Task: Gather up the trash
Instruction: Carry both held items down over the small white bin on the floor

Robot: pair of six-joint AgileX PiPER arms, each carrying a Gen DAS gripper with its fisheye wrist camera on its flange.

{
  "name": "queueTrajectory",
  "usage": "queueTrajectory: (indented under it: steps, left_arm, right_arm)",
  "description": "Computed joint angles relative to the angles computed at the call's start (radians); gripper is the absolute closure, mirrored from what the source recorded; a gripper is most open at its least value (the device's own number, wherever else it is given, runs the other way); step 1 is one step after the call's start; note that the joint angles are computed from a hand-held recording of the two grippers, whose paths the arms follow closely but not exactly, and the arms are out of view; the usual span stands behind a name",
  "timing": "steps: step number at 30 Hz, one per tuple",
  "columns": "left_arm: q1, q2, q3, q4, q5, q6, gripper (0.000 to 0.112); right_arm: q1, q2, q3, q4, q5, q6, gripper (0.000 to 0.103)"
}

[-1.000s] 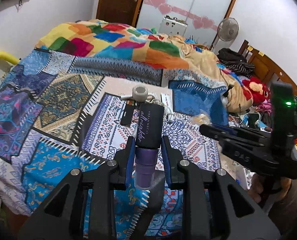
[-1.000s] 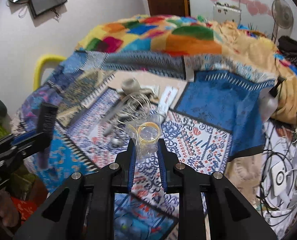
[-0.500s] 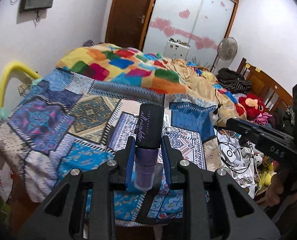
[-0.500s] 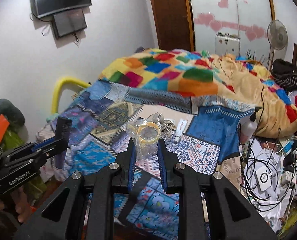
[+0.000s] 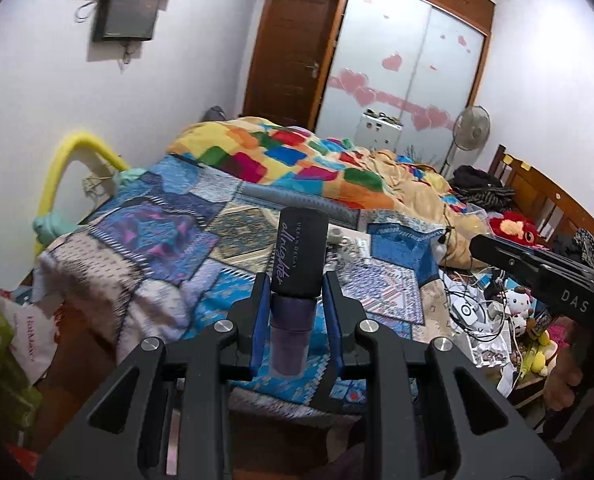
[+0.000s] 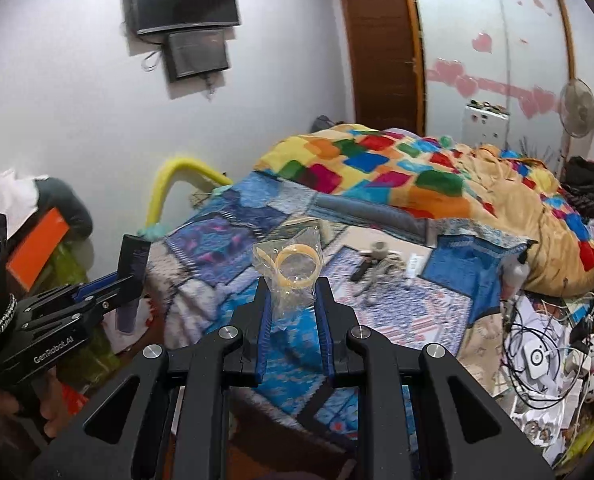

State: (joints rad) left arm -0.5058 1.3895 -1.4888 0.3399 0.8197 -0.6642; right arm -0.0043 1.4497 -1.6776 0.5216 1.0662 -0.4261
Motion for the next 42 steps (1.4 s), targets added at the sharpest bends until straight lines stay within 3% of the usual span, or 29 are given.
queueTrajectory:
  steps: [8, 15, 19, 26, 34, 42]
  left_arm:
    - [0.088, -0.235, 0.220, -0.015, 0.032, 0.015, 0.087]
    - [0.296, -0.371, 0.375, -0.172, 0.038, 0.183, 0.087]
    - [0.466, -0.397, 0.466, -0.321, 0.028, 0.355, 0.087]
    - [0.685, -0.323, 0.614, -0.533, -0.005, 0.607, 0.087]
    - [0.754, -0.124, 0.747, -0.629, -0.107, 0.723, 0.087]
    - [0.825, 0.124, 0.778, -0.734, -0.171, 0.841, 0.087]
  right_arm:
    - [0.205, -0.081, 0.100, -0.078, -0.052, 0.088, 0.084]
    - [0.434, -0.078, 0.167, -0.198, -0.114, 0.199, 0.084]
    - [0.529, -0.033, 0.189, -0.237, -0.135, 0.234, 0.084]
    - [0.648, 0.093, 0.189, -0.306, -0.124, 0.298, 0.084]
    - [0.683, 0.290, 0.169, -0.279, -0.079, 0.285, 0.084]
    - [0.685, 0.483, 0.085, -0.208, -0.008, 0.265, 0.084]
